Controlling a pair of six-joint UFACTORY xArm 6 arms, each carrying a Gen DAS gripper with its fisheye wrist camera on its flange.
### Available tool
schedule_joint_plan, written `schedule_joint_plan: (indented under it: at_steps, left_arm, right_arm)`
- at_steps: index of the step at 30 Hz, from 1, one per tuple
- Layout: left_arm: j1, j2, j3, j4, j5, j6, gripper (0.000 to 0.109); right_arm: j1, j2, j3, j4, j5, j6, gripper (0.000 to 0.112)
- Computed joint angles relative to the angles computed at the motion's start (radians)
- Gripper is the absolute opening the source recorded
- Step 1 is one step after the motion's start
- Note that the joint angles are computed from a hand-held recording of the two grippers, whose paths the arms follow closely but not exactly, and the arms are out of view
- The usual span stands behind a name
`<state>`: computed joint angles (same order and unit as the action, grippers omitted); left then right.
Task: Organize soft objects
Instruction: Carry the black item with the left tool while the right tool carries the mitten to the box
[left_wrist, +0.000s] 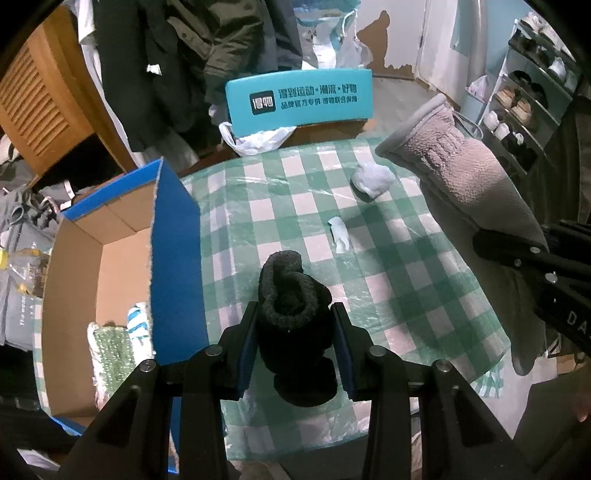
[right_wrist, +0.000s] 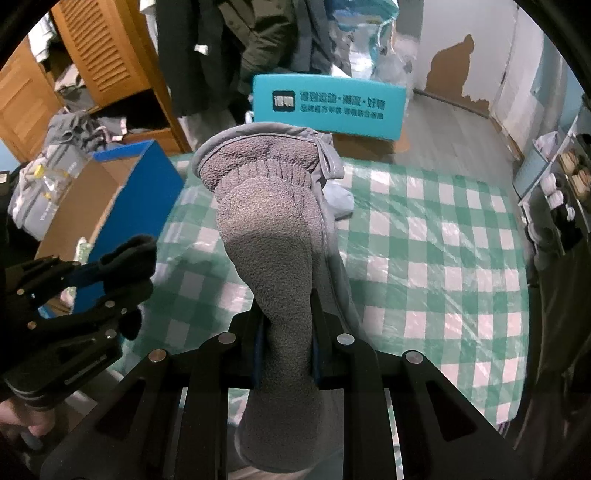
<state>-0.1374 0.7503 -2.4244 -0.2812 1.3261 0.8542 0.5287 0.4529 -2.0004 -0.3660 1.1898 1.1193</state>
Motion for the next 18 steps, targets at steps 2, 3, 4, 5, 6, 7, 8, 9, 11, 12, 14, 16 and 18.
schedule_joint_plan:
  at_steps: [2,3,4,5,6,7,8,9,11,12,14,16,18]
  left_arm:
    - [0.004,-0.004,-0.002,-0.006,0.0,0.004,0.038]
    - [0.006,-0.009,0.002,-0.01,-0.003,0.006,0.038]
    - [0.008,-0.015,0.008,-0.012,-0.005,0.009,0.038]
    - [0.01,-0.02,0.013,-0.016,-0.009,0.014,0.038]
    - [0.012,-0.027,0.021,-0.02,-0.014,0.019,0.038]
    - [0.014,-0.027,0.019,-0.022,-0.015,0.02,0.038]
    - [0.015,-0.028,0.018,-0.025,-0.015,0.021,0.038]
    - [0.018,-0.026,0.011,-0.026,-0.013,0.021,0.038]
    - [0.021,-0.023,0.002,-0.029,-0.011,0.02,0.038]
    - [0.024,-0.019,-0.008,-0.031,-0.007,0.019,0.038]
    - [0.028,-0.014,-0.021,-0.035,-0.002,0.019,0.038]
    - [0.032,-0.006,-0.039,-0.038,0.005,0.019,0.038]
    - [0.038,-0.004,-0.047,-0.044,0.007,0.022,0.038]
  right_arm:
    - [0.007,0.008,-0.019,-0.005,0.004,-0.004,0.017]
    - [0.009,0.013,-0.029,-0.006,0.006,-0.007,0.017]
    - [0.012,0.018,-0.042,-0.008,0.009,-0.011,0.017]
    - [0.014,0.022,-0.052,-0.009,0.013,-0.014,0.017]
    - [0.016,0.028,-0.064,-0.011,0.017,-0.018,0.017]
    - [0.018,0.035,-0.079,-0.013,0.02,-0.022,0.017]
    - [0.019,0.039,-0.087,-0.014,0.02,-0.025,0.017]
    - [0.021,0.045,-0.1,-0.015,0.022,-0.029,0.017]
    - [0.025,0.059,-0.127,-0.017,0.029,-0.036,0.017]
    - [0.027,0.068,-0.143,-0.018,0.032,-0.041,0.017]
    - [0.03,0.085,-0.175,-0.017,0.037,-0.049,0.017]
    - [0.032,0.108,-0.217,-0.015,0.047,-0.062,0.017]
    - [0.034,0.136,-0.266,-0.014,0.062,-0.073,0.017]
